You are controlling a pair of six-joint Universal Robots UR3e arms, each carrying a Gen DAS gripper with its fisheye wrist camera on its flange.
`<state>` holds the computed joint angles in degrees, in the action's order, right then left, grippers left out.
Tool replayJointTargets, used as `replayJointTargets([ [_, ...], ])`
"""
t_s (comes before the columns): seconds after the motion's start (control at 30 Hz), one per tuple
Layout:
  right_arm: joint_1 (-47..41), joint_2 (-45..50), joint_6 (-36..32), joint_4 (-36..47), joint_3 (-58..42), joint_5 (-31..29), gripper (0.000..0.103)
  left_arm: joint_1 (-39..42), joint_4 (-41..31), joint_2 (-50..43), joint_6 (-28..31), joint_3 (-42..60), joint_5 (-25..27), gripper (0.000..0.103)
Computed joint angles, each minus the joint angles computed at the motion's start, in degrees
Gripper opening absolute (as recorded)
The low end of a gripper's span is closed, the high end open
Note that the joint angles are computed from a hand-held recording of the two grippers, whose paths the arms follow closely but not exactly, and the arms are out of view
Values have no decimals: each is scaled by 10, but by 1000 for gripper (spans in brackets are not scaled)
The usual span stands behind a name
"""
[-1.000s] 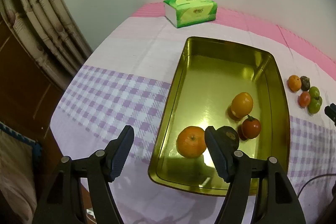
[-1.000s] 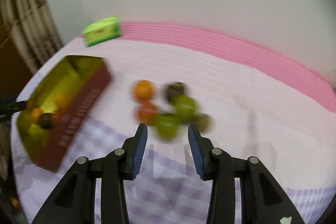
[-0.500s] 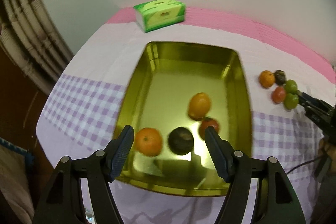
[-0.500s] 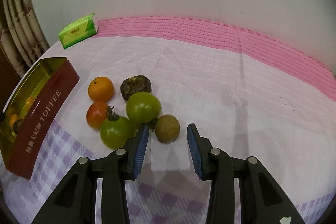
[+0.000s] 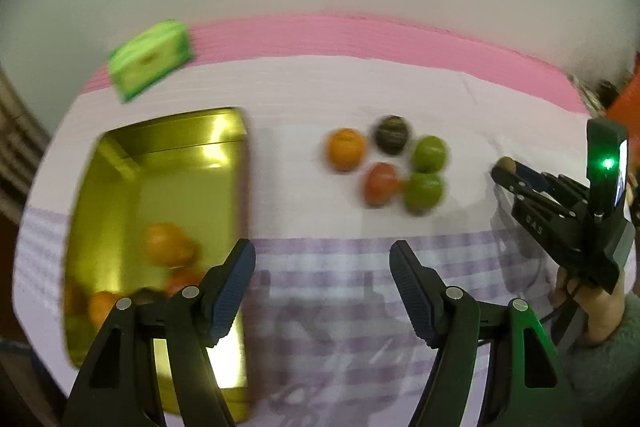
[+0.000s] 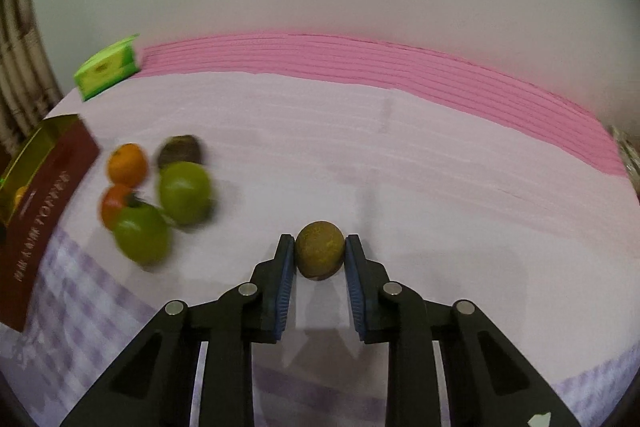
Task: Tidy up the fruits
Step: 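Grasp the green tomato with the left gripper while the right gripper holds the brown fruit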
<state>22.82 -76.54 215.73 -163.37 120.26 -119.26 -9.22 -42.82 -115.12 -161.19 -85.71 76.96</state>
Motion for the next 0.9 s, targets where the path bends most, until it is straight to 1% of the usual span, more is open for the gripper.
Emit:
replayJointTargets([
  [0.13, -11, -46, 12, -1, 56, -15, 23, -38, -27, -46, -20, 53, -6, 70],
  [0.2, -21, -61, 12, -22, 81, -3, 23, -52, -55, -75, -29, 92, -12, 68],
  [0.4, -24, -49, 12, -29, 73, 2, 24, -80, -100, -145, -59, 187, -8, 60],
  [0.47, -28, -69, 10, -41, 98, 8, 25, -92, -102, -162, -67, 210, 1, 55],
  [0.6, -29, -73, 11, -43, 100, 11, 25, -108, -124, -202, -81, 275, 17, 50],
  [0.7, -30, -74, 11, -44, 100, 13, 25, -113, -142, -226, -87, 310, 20, 49],
  [0.73, -30, -75, 11, -45, 101, 14, 25, -113, -144, -232, -87, 318, 21, 46],
  [0.77, -30, -75, 11, -45, 102, 15, 25, -115, -141, -234, -87, 319, 27, 38],
  [0.8, -31, -77, 10, -45, 102, 15, 25, -118, -137, -234, -86, 316, 35, 36],
  [0.9, -31, -78, 10, -44, 102, 16, 25, -111, -125, -212, -73, 281, 24, 35],
])
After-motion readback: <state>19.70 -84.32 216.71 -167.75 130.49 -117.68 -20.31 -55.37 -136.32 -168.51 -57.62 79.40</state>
